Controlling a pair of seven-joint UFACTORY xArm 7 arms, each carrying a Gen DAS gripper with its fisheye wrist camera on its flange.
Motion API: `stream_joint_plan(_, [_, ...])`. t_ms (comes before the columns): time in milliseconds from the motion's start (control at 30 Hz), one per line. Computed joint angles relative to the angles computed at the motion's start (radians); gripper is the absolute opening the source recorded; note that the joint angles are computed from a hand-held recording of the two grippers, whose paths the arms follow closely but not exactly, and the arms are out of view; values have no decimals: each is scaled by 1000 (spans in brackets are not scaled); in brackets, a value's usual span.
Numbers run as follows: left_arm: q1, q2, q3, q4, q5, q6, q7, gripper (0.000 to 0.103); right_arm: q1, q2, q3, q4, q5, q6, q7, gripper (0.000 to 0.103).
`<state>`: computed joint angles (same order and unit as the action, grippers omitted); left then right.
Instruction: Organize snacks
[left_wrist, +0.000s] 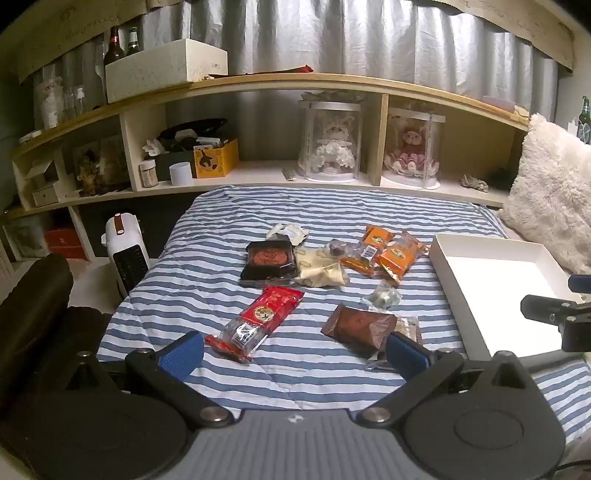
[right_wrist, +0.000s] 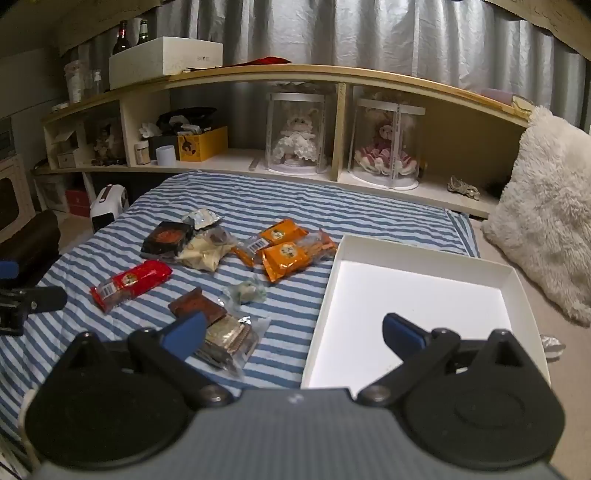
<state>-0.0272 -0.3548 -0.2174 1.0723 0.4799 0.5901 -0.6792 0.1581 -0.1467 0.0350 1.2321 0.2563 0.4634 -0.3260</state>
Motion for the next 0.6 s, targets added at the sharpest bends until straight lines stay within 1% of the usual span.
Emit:
stream_joint_plan(267, [1, 6, -4, 6, 7, 3, -10, 103, -3, 0, 2, 2, -13, 0, 2, 102])
stream_joint_plan(300, [-2, -1, 3, -3, 2, -8, -6, 103, -2, -1, 1, 2, -9, 0, -2, 102])
stream_joint_plan(600, [0, -1, 2, -3, -2, -8, -4, 103, 0, -3, 0, 1, -2, -1, -12, 102])
